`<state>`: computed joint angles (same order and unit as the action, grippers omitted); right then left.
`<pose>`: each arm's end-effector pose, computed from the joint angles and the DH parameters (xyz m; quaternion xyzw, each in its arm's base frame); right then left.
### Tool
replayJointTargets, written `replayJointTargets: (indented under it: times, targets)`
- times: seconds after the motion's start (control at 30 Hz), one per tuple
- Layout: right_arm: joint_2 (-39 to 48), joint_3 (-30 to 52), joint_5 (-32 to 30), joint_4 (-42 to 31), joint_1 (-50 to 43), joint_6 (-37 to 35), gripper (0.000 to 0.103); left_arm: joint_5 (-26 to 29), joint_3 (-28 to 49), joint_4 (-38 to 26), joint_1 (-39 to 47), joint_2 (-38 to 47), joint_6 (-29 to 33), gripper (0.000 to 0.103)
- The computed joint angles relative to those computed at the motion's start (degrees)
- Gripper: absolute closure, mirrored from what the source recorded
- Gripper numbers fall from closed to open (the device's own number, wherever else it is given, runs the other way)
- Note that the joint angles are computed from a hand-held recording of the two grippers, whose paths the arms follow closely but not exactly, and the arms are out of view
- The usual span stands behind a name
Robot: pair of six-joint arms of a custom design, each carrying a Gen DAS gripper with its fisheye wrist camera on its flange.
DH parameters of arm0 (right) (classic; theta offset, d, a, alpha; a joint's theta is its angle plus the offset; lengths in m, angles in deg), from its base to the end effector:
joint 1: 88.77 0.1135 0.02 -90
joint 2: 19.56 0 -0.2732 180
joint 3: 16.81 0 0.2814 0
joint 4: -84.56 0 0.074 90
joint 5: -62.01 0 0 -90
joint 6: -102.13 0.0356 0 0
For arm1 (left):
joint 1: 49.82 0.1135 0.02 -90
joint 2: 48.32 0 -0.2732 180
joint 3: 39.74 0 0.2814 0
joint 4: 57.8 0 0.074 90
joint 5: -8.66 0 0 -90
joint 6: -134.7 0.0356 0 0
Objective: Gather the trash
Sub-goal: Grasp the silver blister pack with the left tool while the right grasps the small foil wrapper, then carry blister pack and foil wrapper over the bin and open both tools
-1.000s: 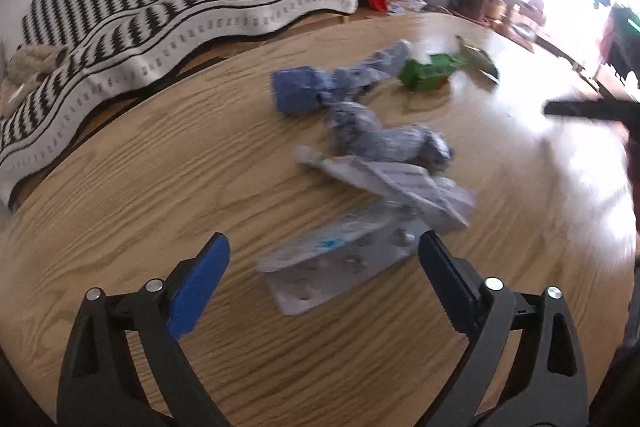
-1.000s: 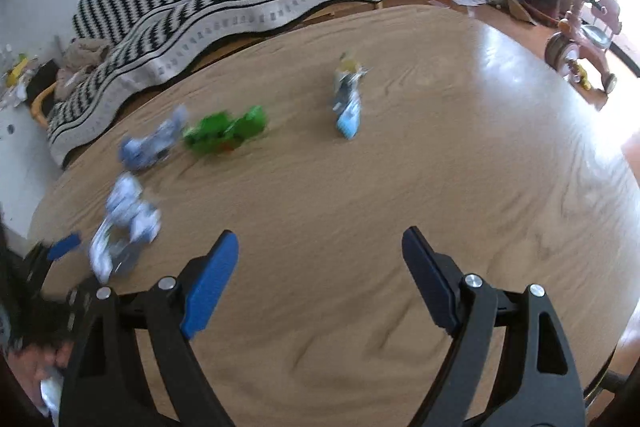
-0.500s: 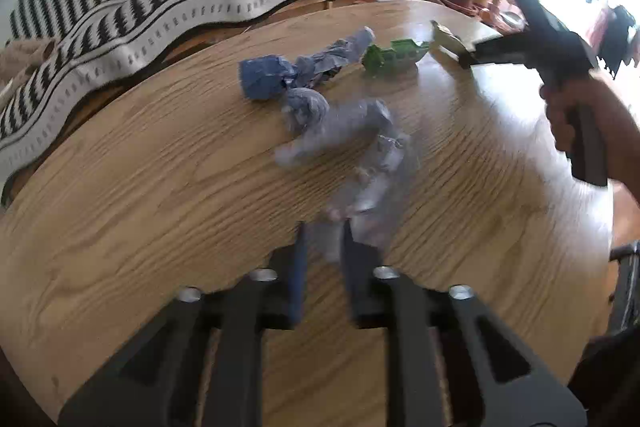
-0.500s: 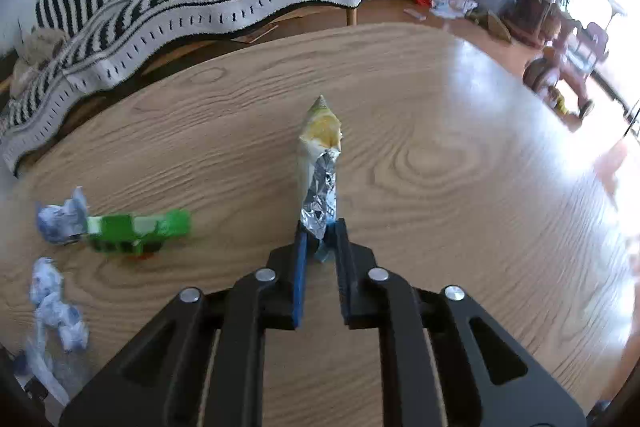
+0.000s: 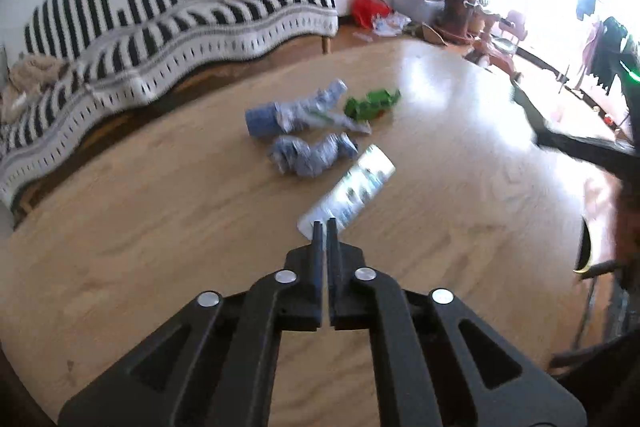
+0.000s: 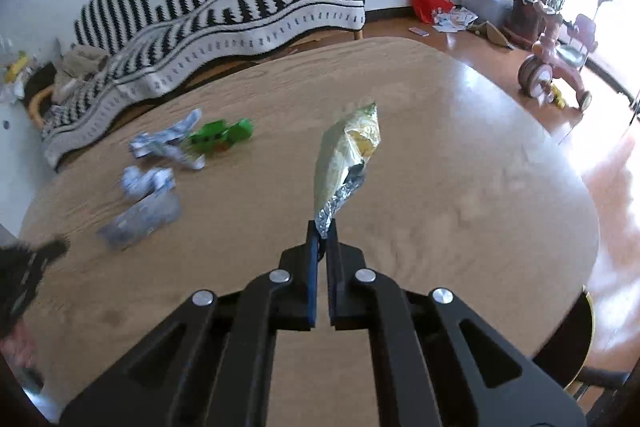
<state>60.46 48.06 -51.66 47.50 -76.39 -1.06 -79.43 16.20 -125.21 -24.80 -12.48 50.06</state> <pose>0.2993 0.0803 0.2248 -0.2697 0.8883 0.1918 0.3183 0.1247 0.0569 0.2896 -0.1530 0.9186 0.0804 0.3553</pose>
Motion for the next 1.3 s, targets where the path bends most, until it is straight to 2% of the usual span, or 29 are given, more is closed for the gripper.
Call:
replayJointTargets:
  times: [0.07,0.13,0.27,0.3,0.33,0.37,0.4,0.47,0.5,0.53,0.6,0.63,0.77,0.93,1.03,1.13,1.3]
  targets:
    - [-2.1,-1.3,-1.8,-2.7,-1.3,-1.4,0.099,-3.1,-0.7,2.6,-1.9,2.4,-1.6,0.014]
    - [-5.1,-3.0,-3.1,-4.2,-2.5,-2.8,0.099,-2.4,-1.9,7.1,-2.2,4.8,-2.7,0.012]
    - [-7.4,-4.1,-5.4,-6.5,-5.0,-5.2,0.099,-6.0,-2.8,13.1,-6.3,12.2,-3.7,0.012]
    - [-7.5,-4.0,-6.1,-7.4,-6.1,-6.6,0.099,-7.1,-3.1,14.7,-7.4,14.3,-3.6,0.012]
    - [-7.4,-3.8,-6.5,-7.8,-6.9,-7.5,0.099,-8.1,-3.4,15.8,-8.0,16.2,-3.5,0.018]
    - [-7.5,-3.7,-6.6,-8.0,-7.2,-7.8,0.099,-8.3,-3.4,16.4,-8.3,17.8,-3.8,0.033]
    - [-7.1,-3.1,-7.1,-8.8,-8.2,-9.1,0.099,-7.2,-3.2,16.5,-8.2,19.7,-4.2,0.041]
    - [-7.1,-2.8,-7.5,-9.4,-9.5,-10.2,0.099,-5.3,-3.5,17.3,-7.9,19.9,-5.2,0.071]
    - [-6.8,-2.3,-8.0,-10.0,-10.6,-11.2,0.099,-6.1,-2.8,16.6,-8.8,20.4,-5.5,0.076]
    - [-6.7,-2.0,-8.4,-10.3,-11.5,-11.9,0.099,-6.1,-2.4,16.0,-9.3,20.4,-5.4,0.090]
    - [-6.2,-1.3,-9.1,-11.2,-13.5,-13.4,0.099,-6.6,-1.7,14.5,-11.1,19.3,-7.3,0.091]
    - [-6.1,-0.9,-9.8,-12.0,-14.9,-14.6,0.099,-6.9,-1.3,13.6,-12.3,18.5,-8.0,0.096]
    - [-4.3,1.4,-11.9,-14.2,-21.0,-18.6,0.099,-10.7,0.9,9.8,-19.8,15.2,-12.7,0.097]
    - [1.4,7.0,-15.0,-17.6,-31.7,-24.1,0.099,-17.4,6.4,6.9,-34.6,15.8,-23.9,0.097]
    - [7.2,12.1,-15.9,-18.7,-37.5,-26.0,0.099,-21.9,10.8,8.3,-46.5,20.0,-31.2,0.097]
    - [15.2,18.5,-15.1,-19.2,-43.3,-27.4,0.099,-24.9,15.3,12.2,-56.3,27.3,-35.1,0.097]
    - [28.0,28.3,-11.0,-20.5,-48.5,-29.0,0.099,-23.8,22.8,19.9,-66.0,42.6,-37.0,0.097]
